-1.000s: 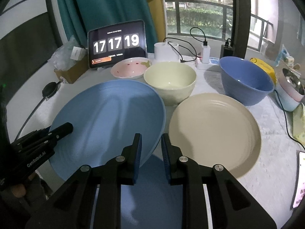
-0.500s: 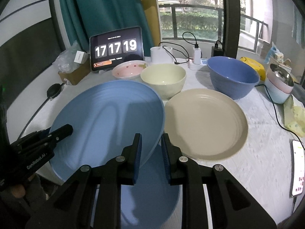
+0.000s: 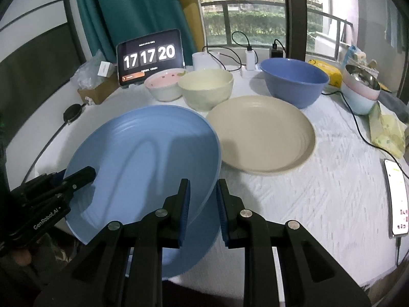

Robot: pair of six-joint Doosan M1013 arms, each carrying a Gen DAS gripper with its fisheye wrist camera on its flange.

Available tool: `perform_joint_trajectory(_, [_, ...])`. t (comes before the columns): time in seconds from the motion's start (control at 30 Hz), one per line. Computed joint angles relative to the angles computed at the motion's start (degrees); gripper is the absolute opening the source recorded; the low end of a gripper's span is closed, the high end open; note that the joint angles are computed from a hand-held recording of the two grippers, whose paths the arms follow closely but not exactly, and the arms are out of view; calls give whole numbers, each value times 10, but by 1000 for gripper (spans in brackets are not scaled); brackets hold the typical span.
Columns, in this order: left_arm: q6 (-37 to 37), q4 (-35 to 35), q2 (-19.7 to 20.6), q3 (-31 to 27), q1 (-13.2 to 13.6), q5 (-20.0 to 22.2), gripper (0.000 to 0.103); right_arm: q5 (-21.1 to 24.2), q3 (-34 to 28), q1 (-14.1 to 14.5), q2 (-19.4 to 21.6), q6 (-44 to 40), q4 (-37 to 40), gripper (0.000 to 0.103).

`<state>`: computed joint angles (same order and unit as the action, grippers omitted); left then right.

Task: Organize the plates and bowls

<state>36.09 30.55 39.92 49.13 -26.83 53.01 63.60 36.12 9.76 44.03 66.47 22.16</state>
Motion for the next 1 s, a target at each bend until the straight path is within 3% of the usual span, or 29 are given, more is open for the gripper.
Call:
perform_joint_trajectory(0.6, [22, -31, 3, 9, -5, 33, 30, 30, 28, -3, -4, -14, -9, 23])
perform_joint_trajectory(0.73, [35, -27, 5, 8, -6, 38, 34, 31, 31, -4, -4, -19, -7, 23])
perform_joint_trajectory(0.87, [55, -31, 10, -1, -7, 42, 47, 29, 26, -8, -4, -20, 1, 23])
perform_joint_trajectory(1.0, [59, -47, 15, -16, -3, 54, 48, 32, 11, -11, 3, -21, 7, 24])
